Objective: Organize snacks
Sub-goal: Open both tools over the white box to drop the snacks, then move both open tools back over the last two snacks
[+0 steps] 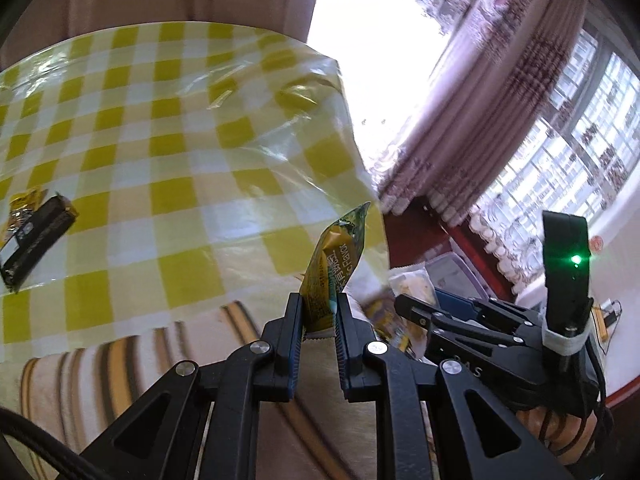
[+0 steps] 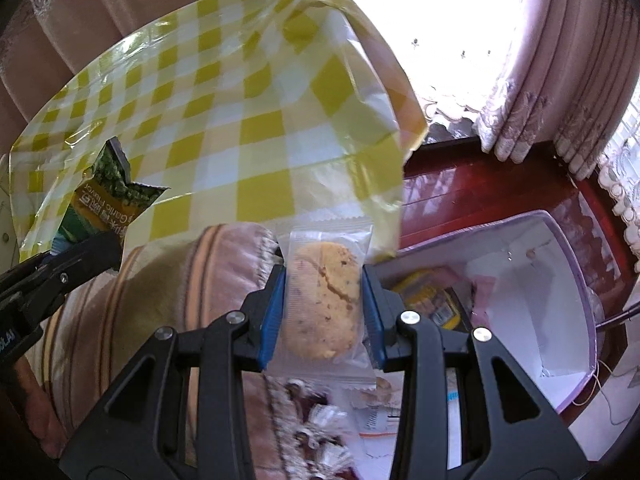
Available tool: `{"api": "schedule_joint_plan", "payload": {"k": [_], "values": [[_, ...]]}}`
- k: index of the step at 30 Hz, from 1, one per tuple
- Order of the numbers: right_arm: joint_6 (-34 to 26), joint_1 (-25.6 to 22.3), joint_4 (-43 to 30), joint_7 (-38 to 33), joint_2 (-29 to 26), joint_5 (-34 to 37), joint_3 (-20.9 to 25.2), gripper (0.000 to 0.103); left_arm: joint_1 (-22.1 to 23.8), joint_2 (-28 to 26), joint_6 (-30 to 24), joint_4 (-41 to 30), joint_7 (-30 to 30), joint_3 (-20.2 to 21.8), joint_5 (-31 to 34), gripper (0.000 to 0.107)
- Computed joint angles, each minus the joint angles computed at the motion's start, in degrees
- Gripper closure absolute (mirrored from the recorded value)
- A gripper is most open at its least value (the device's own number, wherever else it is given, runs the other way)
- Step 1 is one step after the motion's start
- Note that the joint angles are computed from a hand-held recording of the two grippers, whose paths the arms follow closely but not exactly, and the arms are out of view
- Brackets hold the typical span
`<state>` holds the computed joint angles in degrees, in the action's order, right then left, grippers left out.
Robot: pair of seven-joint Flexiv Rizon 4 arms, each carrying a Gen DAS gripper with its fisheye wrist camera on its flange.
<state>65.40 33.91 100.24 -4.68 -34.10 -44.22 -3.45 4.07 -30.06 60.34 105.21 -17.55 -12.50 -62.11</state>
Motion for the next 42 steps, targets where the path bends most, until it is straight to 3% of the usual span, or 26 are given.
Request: {"api": "schedule_joint_plan", "payload": {"k": [22, 25, 27, 35, 42], "values": [[-2.4, -5.1, 15.2, 10.6, 8.8, -2.7, 2.5, 0.060, -3.4, 2.1, -10.5, 2.4, 2.5, 1.2, 6.3, 0.090], [-4.2, -5.7, 15.8, 11.9, 9.7, -3.1, 2.8, 0.039, -3.6, 1.8, -11.9, 1.9, 1.2, 1.7, 8.2, 0.079], [-5.0, -6.0, 16.0, 12.7, 10.1, -3.9, 3.0, 0.037, -3.8, 1.7, -11.0, 1.9, 0.3, 1.9, 8.4, 0.060], [-7.9, -6.4, 12.9, 10.3, 8.8, -4.1, 4.5, 0.037, -2.7, 1.7, -8.9, 2.0, -1.6, 1.9, 6.4, 0.055], [-4.4, -5.4, 9.2, 8.4, 6.3, -3.9, 4.5, 0.037, -1.3, 1.8, -4.2, 2.5, -1.8, 2.1, 4.4, 0.053]]}}
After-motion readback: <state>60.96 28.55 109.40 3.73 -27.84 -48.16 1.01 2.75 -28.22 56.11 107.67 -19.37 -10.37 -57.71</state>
